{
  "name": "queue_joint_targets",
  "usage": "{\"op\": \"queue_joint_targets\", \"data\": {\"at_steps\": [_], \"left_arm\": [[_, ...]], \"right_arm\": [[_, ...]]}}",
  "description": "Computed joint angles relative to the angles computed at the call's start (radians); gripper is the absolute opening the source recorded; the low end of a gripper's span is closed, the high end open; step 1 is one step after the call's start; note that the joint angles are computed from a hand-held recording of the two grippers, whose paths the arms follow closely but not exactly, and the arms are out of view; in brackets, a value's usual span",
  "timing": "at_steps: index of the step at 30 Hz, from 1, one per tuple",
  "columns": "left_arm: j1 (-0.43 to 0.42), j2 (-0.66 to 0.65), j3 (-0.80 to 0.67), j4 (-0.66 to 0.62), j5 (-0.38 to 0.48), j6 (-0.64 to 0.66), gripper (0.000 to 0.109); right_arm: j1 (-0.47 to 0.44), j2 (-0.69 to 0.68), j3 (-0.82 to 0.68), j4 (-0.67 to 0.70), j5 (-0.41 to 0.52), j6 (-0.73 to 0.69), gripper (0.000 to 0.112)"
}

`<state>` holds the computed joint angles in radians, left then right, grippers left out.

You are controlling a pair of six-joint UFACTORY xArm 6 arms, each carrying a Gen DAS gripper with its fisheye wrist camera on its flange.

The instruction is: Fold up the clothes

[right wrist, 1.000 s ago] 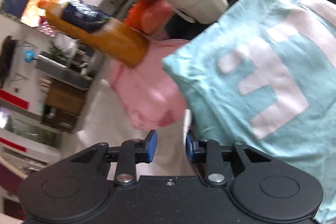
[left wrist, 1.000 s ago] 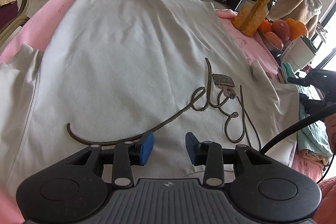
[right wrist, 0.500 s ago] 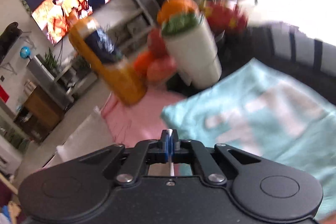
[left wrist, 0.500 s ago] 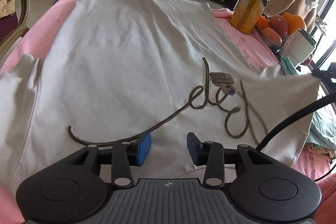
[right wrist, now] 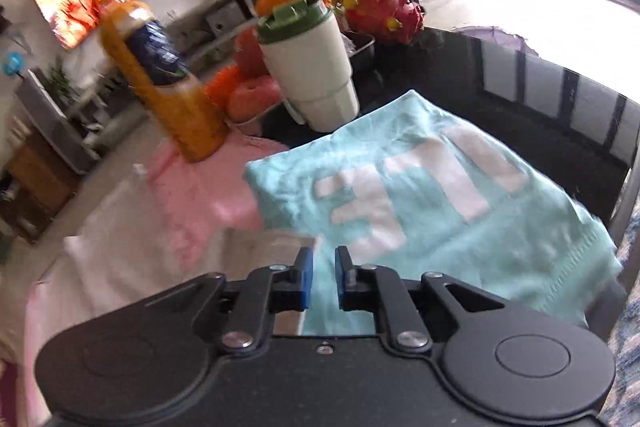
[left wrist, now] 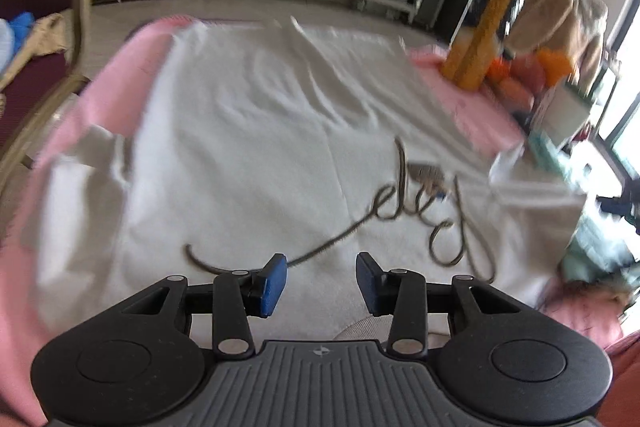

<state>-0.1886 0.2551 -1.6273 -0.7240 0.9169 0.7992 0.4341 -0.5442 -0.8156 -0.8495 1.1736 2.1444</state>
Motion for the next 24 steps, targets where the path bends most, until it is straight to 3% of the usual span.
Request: {"op": "queue_joint_targets", "data": {"at_steps": [4,6,11,14,16,19,22,24], "left_arm": [[0.086,-0.010,-0.042,-0.074,0.132,-0.018,0.041],[0.093,-0.012,-0.047,-0.019,0.138,-0.037,0.041],[0.023,-0.073,0.103,0.108,-0.041,-0.010,0.036],[-0.020,-0.101,0.178,0.127,-0.113,0.057,0.034],[-0.035,-0.112,0.210,0.152,-0.125,0.098,0.034],[-0.037,-0.120,0.224,0.223,-0.082,0.110,0.034],[-0.028,-0.154,0.242,0.262,-0.045,0.153,0.034],[-0.008,-0.169,0.237,0.253,0.024,0.176,0.034]], "right_arm": [[0.053,-0.131,0.124,-0.096,-0.180,0.193,0.019],[0.033,-0.158,0.167,-0.121,-0.306,0.230,0.022],[-0.106,0.018,0.126,0.033,-0.634,-0.009,0.022],[-0.136,0.157,0.078,0.218,-0.810,-0.260,0.022],[-0.110,0.230,0.019,0.353,-0.783,-0.470,0.022],[-0.057,0.289,-0.073,0.471,-0.609,-0.667,0.020],[-0.003,0.265,-0.103,0.491,-0.446,-0.697,0.019],[0.042,0.239,-0.118,0.479,-0.329,-0.675,0.021]]}}
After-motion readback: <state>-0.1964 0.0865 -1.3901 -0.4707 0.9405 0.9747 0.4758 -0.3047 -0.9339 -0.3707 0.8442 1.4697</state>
